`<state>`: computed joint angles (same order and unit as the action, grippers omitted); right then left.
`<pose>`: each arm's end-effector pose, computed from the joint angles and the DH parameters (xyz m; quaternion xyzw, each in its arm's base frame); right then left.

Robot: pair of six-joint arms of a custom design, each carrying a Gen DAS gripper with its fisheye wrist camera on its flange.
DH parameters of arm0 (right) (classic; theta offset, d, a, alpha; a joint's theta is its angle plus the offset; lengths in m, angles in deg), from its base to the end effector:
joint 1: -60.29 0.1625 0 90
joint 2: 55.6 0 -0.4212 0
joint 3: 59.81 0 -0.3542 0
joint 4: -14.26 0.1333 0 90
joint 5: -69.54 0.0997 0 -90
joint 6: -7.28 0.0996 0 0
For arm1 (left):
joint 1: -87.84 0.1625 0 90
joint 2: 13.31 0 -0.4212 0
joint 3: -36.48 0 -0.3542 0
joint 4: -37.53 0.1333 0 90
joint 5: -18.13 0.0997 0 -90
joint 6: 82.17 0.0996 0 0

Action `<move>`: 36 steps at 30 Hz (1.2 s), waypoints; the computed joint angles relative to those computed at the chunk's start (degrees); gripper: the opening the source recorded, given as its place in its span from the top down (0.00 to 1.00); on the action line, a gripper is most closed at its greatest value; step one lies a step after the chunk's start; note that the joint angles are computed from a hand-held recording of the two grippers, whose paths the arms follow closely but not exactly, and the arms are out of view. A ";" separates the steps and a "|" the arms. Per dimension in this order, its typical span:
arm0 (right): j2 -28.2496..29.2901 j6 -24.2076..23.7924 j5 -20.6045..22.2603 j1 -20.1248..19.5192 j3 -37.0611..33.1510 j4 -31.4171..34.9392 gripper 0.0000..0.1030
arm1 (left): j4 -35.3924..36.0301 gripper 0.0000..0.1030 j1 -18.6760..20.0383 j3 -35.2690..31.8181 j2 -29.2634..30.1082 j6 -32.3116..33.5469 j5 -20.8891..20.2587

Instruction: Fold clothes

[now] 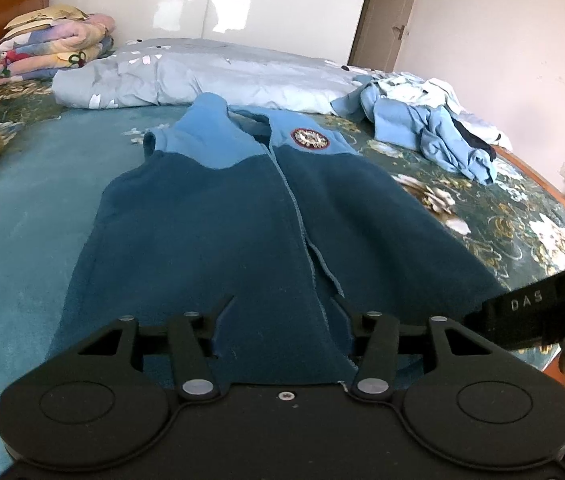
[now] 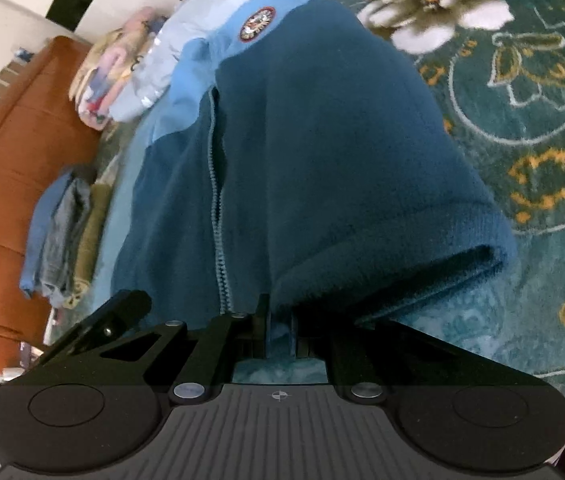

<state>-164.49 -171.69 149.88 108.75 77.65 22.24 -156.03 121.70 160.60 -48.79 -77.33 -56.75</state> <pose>-0.0165 -0.2448 0.2531 -0.2878 -0.8430 0.4464 0.0846 -0.3036 -0.3955 -0.0144 0.4840 0.8557 -0.1725 0.0619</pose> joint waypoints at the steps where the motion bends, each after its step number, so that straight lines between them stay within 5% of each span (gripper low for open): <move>1: 0.09 0.26 0.40 0.45 -0.43 0.60 0.91 | -0.05 0.52 0.11 -0.47 0.07 0.25 0.09; 8: -1.10 -1.11 9.86 11.93 -4.76 7.43 0.59 | 0.00 0.47 2.43 -7.14 1.26 3.31 1.96; 13: -3.38 -3.04 14.91 23.05 -9.17 12.74 0.54 | 1.81 0.42 4.74 -15.39 3.82 7.96 4.03; 15: -4.60 -4.70 14.89 24.56 -11.10 12.91 0.44 | 3.30 0.41 5.71 -19.99 6.11 10.34 4.82; 21: -2.59 -5.43 12.16 15.83 -18.50 8.95 0.40 | 13.78 0.41 8.73 -35.55 13.76 9.19 6.27; 27: 7.31 -2.32 9.62 7.29 -28.69 5.90 0.40 | 27.49 0.45 11.81 -50.40 20.35 3.19 4.42; 36: 20.79 2.65 3.16 1.19 -43.51 7.86 0.40 | 35.97 0.50 15.45 -62.23 25.90 2.15 -6.53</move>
